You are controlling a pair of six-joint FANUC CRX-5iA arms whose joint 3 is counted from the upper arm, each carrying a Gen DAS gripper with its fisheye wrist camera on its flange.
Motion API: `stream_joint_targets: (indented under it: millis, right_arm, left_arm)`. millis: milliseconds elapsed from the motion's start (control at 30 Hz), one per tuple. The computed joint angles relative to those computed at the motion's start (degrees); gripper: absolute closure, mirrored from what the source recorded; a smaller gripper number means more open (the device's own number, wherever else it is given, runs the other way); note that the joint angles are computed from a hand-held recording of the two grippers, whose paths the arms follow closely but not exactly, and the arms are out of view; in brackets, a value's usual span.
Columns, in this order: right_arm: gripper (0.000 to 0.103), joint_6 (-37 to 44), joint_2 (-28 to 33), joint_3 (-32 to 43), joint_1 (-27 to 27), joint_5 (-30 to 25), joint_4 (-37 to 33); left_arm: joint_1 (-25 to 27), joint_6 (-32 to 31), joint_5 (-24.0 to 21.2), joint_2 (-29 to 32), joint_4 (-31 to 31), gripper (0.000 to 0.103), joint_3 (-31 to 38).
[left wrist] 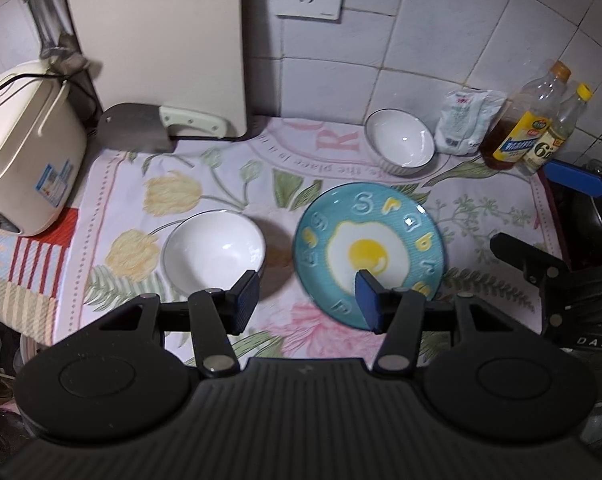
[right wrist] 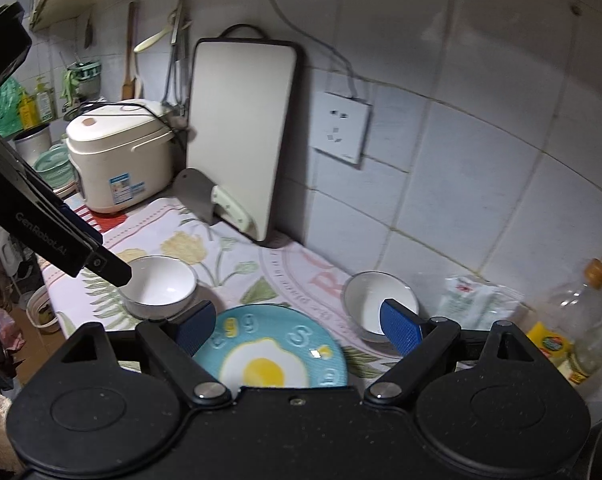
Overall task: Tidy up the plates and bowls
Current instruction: 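Move both grippers to the third white bowl by the wall and close them on its rim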
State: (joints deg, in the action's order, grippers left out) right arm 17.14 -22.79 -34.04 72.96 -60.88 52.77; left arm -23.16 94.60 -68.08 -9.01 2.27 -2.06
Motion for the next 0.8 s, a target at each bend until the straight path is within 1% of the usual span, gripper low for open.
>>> stream_joint_targets:
  millis: [200,333,433,533,633,700,800]
  right_arm:
    - [0.011,1.18,-3.68,-3.07,-4.49,3.09,0.36]
    - [0.011,2.29,-5.14,-4.51,-9.15,7.47,-1.06]
    - [0.011,3.19,-5.86,-6.22,-12.91,11.76,-1.22]
    - [0.011,4.92,-4.85,-6.43,-16.67,14.87,-3.28]
    - [0.011,4.54,-3.62,-7.7,-21.51,20.89,-4.37]
    - [0.011,4.12,-2.11,-8.16,-24.78,24.69,-5.49]
    - [0.012,4.56,0.54,-8.31,-29.18,29.85,-7.82]
  left_arm:
    - [-3.37,4.28,1.6,4.28,-0.34,0.051,3.65]
    - [-5.27,8.16,3.17,6.7,-1.61,0.051,5.72]
    - [-5.87,9.85,4.98,8.41,-1.39,0.051,6.48]
    - [-7.19,11.77,6.95,10.08,-3.25,0.051,7.53]
    - [-8.22,13.71,8.36,12.06,-5.21,0.051,8.61]
    - [-8.4,14.73,9.66,13.5,-5.32,0.051,8.87]
    - [-8.63,16.31,13.05,15.61,-5.27,0.051,8.5]
